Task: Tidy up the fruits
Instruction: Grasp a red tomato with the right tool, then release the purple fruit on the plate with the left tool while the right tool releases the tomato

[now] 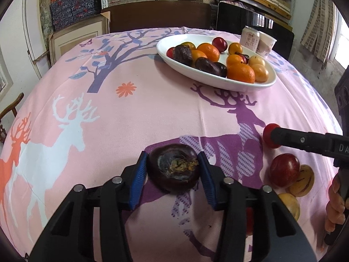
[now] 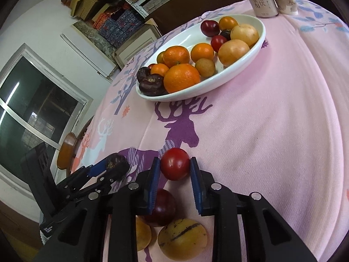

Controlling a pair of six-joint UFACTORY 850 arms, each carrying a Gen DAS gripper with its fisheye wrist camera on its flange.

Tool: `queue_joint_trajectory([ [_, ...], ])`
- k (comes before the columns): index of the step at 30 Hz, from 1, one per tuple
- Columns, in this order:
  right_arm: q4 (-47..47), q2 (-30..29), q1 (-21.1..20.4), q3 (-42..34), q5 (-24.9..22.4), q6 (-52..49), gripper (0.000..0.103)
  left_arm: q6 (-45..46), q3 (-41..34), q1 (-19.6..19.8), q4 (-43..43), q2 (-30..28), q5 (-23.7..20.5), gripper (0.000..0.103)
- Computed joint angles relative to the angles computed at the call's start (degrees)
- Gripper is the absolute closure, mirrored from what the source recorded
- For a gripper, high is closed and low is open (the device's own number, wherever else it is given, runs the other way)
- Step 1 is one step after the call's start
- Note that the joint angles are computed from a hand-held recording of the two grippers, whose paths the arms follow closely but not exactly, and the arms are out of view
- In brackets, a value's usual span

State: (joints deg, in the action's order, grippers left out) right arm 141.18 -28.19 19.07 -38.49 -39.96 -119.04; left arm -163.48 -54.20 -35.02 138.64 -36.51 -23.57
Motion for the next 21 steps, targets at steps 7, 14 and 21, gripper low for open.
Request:
queue_joint_trajectory([
  [7, 2.7, 2.22, -2.18, 3.21, -2.15, -2.79, 0.075, -1.77, 1.26, -1.11, 2.42, 1.32, -3.04, 0.057],
  [14, 14.76, 9.08, -3.51, 7.15, -3.97, -13.95, 0.075, -1.56, -2.96, -0.22, 4.15, 3.09, -1.66, 0.057],
  [21, 13.08, 6.6, -5.25, -3.33, 4.23, -12.83, 0.075, 0.51, -17.5, 2.79, 3.14, -2.96, 5.92, 0.057],
])
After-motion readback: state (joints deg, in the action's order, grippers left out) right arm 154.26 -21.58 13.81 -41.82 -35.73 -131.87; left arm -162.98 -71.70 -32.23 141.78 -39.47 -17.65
